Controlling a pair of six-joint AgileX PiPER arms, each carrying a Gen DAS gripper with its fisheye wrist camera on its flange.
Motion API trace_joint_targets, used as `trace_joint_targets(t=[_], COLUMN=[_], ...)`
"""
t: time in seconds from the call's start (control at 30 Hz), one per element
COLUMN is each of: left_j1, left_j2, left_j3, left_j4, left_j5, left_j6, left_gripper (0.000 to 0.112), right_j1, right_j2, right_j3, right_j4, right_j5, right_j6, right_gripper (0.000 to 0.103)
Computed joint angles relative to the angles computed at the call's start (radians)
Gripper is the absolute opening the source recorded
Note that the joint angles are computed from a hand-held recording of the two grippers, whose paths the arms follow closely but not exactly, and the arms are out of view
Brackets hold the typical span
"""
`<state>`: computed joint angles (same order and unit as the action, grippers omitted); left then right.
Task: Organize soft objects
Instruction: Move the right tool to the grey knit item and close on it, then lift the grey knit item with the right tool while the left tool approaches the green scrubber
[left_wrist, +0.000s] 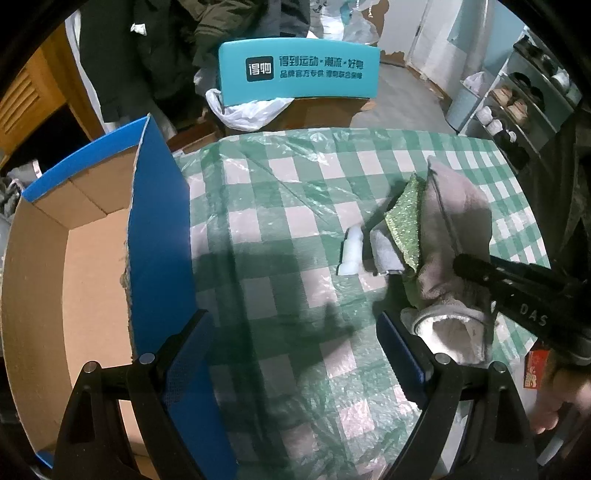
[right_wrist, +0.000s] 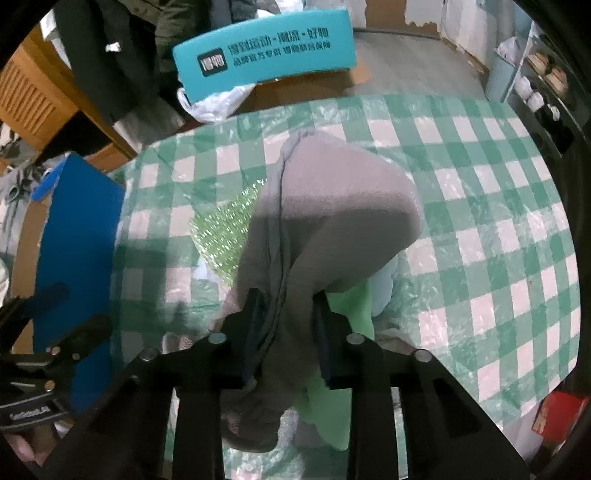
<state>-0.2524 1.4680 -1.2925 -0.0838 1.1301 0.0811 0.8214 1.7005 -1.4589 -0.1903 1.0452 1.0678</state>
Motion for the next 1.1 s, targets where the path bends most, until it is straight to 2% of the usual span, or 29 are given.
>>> trace_joint_targets(t=[0.07, 0.1, 0.4, 0.5, 0.6, 0.67, 0.73, 0.87, 1.1], left_j1=[-0.004, -0.005, -0.02, -0.022, -0.028, -0.031, -0.03, -0.017, 0.006], left_j2=[0.0, 0.001, 0.003, -0.001, -0.001, 0.003, 0.005, 0.006, 0.002], left_j3=[-0.002, -0.005, -0.005, 0.001, 0.002, 0.002, 0.002, 0.003, 0.015], left_j4=[0.0, -0.002, 0.005, 0.008, 0.013, 0.017, 0.017, 0.012, 0.002], left_j5=[0.002, 0.005, 0.018, 0.018, 0.017, 0.015, 0.015, 0.018, 0.015], left_j6=[-0.005, -0.007, -0.031, -0.032, -0.033, -0.036, -0.035, -0.028, -0.006], left_gripper=[0.091, 0.091, 0.091, 0.091, 0.091, 0.091, 0.091, 0.091, 0.091], right_j1=[0.006, 0.008, 0.008, -0.014, -0.019, -0.011, -0.004, -0.018, -0.008], right_j2=[-0.016, -0.023, -0.058, -0.056, -0.058, -0.052, -0.047, -0.038, 0.047], right_j3=[0.002, -0.002, 0.002, 0.013, 0.026, 0.02, 0.013, 0.018, -0.067], right_j4=[-0.016, -0.021, -0.007, 0.052, 0.065, 0.048, 0.032, 0.063, 0.056], right_j5=[0.004, 0.007, 0.021, 0.008, 0.005, 0.006, 0.012, -0.003, 0.057], right_j6=[-0.001, -0.003, -0.03, -0.056, -0.031, -0.014, 0.01, 0.026, 0.021], right_gripper=[0.011, 0.01, 0.011, 0.019, 0.039, 0.058, 0.066, 0.067, 0.067])
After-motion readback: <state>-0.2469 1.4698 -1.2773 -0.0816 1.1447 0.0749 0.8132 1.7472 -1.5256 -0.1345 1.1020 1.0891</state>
